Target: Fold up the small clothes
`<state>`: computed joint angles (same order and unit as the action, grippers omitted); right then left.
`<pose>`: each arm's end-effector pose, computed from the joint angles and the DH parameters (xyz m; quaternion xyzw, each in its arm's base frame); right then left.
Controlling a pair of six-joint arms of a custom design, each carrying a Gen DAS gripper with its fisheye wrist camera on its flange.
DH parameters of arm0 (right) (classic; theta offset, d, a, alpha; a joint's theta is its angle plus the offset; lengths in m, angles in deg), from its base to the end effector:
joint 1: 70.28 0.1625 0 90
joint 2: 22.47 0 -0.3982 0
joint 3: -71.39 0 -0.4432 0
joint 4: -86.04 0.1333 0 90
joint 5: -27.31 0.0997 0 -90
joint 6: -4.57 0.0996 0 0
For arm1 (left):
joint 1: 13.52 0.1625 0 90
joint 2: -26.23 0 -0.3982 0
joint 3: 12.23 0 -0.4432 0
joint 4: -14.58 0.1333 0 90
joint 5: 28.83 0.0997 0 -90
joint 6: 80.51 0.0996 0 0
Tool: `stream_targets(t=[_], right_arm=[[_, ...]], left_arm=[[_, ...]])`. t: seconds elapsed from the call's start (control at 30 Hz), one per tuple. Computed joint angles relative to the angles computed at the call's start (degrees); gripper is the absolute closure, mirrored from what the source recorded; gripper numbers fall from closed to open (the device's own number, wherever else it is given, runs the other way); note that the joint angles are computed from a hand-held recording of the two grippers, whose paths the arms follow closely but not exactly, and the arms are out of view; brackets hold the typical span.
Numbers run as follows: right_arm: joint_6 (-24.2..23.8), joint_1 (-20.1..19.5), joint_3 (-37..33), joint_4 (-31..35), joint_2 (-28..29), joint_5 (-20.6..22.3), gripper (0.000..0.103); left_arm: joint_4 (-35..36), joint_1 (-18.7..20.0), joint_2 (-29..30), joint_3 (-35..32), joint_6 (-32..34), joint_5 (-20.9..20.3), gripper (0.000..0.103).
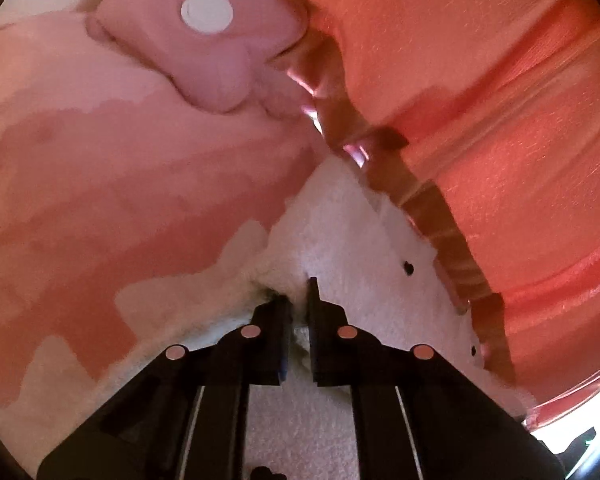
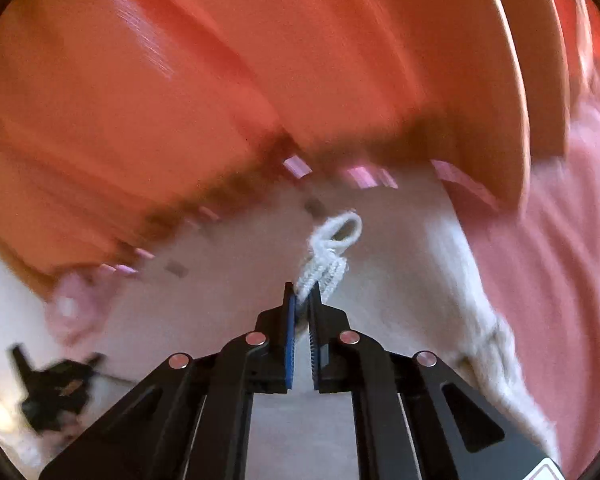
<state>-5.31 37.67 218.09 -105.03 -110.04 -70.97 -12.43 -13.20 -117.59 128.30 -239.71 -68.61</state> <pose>0.2316 -0.3290 0.1732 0.1989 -0.9102 0.3608 0.0421 -0.1152 -0.2105 0.3048 -0.2742 0.7656 -0.5584 0.1635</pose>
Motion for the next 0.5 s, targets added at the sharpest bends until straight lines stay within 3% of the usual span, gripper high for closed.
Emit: stream_targets(t=[0.1,0.17,0.2,0.3,0.37,0.43,0.5], right_arm=[[-3.5,-1.52,-1.0,-2.73,4.04,-6.56,0.098],[0.26,-6.83,-1.88,2.43,6.93,-8.79,0.098],[1.87,-8.76,-1.48,3.55,6.39,-6.84,0.098],[-0.8,-6.79,-0.46,1.4,2.72,-2.17,0.098],[-3.42,-5.02,-0.57,-0.7,3.91,-4.72,0.098],[-1.91,-6.15,-1.4,0.97,7.03,-9.01,0.098],[-0.78,-7.87,-1.21,0.2,8.34,-8.64,0.098]], left_arm=[[-1.0,0.6,0.08,0.37,1.39,-1.56,0.097],[-3.1,1.43,-0.52,1.19,3.96,-2.42,0.097],[-4.23,1.74,-0.85,1.71,5.1,-2.72,0.097],[-6.17,3.89,2.67,0.96,8.19,-2.6,0.097],[-7.32,5.25,4.57,0.54,9.92,-2.41,0.097],[-8.22,6.12,6.46,0.19,11.76,-2.72,0.097],[-9.03,6.73,8.36,-0.32,13.59,-3.14,0.097]])
